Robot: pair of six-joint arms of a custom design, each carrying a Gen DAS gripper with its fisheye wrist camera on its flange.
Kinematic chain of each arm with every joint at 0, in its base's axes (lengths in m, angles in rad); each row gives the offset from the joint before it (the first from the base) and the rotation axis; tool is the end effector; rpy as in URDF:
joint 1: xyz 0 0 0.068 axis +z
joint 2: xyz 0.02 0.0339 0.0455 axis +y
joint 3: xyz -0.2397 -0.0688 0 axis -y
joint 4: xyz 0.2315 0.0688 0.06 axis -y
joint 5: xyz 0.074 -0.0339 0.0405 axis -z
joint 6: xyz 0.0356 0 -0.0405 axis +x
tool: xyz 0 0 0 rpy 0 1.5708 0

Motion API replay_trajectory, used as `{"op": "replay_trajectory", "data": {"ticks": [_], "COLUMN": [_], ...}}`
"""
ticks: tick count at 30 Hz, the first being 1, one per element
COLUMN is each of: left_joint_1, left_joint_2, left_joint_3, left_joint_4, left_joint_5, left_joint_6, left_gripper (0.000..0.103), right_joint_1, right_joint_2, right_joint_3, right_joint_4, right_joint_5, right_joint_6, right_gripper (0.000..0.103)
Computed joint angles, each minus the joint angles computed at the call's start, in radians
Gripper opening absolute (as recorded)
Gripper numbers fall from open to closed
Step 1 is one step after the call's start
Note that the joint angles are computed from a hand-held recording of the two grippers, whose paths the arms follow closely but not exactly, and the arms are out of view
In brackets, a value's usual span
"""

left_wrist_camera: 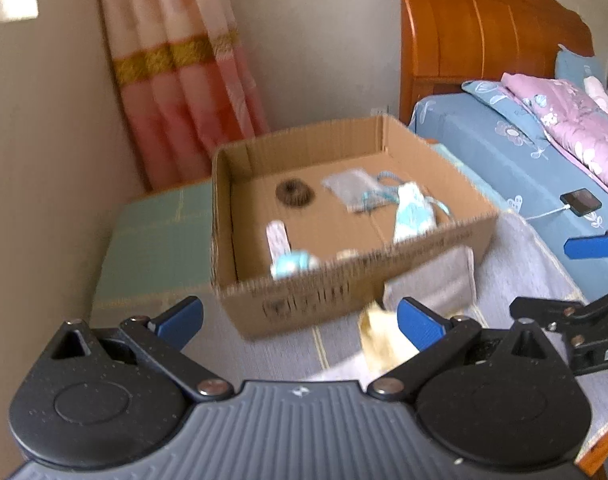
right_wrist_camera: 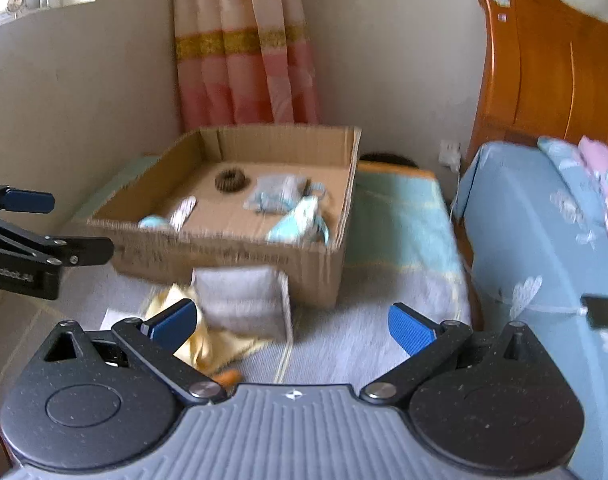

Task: Organize soft objects
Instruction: 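Move both open tools back from the box to the pile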

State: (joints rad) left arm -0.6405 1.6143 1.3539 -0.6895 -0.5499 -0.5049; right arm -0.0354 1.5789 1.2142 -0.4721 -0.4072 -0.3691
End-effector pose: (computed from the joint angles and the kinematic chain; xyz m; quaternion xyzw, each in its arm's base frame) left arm 0.2759 -0.1825 0.2665 -0.0207 0.9199 0.0579 0.3872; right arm 0.3314 0.0024 0.2475 -0.2234 0.8894 0.1143 0.3822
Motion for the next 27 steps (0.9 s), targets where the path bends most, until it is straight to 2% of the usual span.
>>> {"op": "replay_trajectory", "data": {"ticks": [7,11,17,24,27], "left_joint_1": [-0.055,-0.066,-0.094,-0.130,-0.131], "left_joint_2": [0.049,0.087,0.156,0.234,0.217], "left_joint_3": [-0.042,-0.054,-0.047,0.000,-0.026], "left_joint_4": [-0.003,0.035,0.070,0.018,0.029], "left_joint_5": [0.054,0.110,0.087,-0.012,-0.009], "left_joint_6": [-0.113,-0.171,-0.213,-0.225,-0.236], "left_gripper": [0.102,0.102,0.102,0.103,0.103], "right_joint_1": [-0.010,-0.024,-0.042,-0.034,-0.037], "right_joint_2": [-0.011,-0.006,-0.024,-0.037,-0.034], "right_joint_3": [-0.133,-0.192,-0.257,-0.285,-0.274], "right_joint_4": [0.034,0.059,0.095,0.112,0.098], "right_joint_5": [0.036,0.048,0.026,0.036,0.026], "right_joint_6": [-0.074,-0.100,-0.154,-0.201,-0.209], "right_gripper": [0.103,0.103,0.103,0.103,0.103]}}
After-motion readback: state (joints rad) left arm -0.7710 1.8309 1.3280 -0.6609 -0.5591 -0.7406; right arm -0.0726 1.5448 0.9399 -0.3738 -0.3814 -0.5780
